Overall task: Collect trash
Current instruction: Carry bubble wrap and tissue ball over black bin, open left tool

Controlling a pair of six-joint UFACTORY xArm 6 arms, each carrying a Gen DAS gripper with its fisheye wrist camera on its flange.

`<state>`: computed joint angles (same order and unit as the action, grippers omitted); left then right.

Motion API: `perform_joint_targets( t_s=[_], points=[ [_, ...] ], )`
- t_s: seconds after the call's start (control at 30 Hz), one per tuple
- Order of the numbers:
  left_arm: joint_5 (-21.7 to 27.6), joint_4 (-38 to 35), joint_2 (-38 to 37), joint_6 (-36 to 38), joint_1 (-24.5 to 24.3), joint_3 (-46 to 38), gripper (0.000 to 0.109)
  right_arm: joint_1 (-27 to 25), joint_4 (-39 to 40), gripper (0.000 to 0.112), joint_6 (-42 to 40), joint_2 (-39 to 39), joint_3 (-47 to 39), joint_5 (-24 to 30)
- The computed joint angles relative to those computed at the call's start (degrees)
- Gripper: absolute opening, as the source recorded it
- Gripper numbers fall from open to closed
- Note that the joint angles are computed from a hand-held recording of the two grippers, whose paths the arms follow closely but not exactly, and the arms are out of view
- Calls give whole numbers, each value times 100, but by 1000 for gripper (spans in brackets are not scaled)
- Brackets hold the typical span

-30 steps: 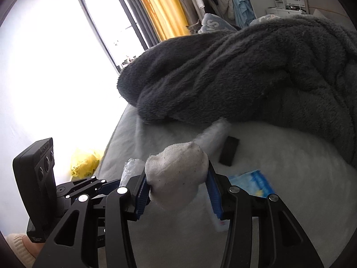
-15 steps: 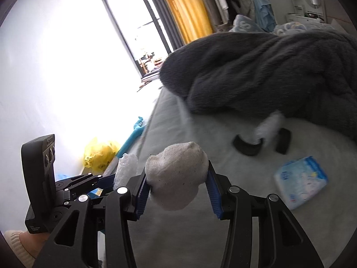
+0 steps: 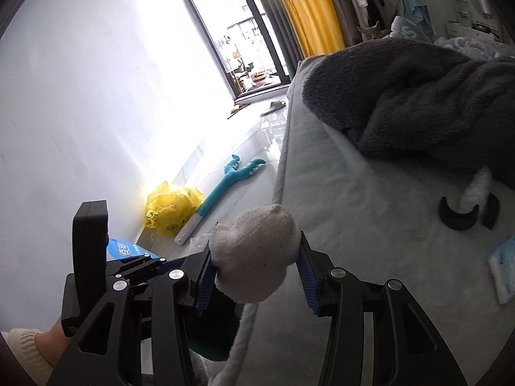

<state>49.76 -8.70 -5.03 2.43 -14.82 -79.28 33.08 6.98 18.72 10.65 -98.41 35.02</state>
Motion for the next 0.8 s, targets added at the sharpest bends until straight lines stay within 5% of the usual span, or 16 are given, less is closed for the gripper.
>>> perform_joint_targets(
  t_s=[0.57,0.8],
  points=[
    [1187,-501,-11,541,1173,98,48,585,80,47,-58,1887,-2426,920],
    [1447,-477,-6,679,1493,103,69,679,189,47,-133,2246,-2843,1192]
  ],
)
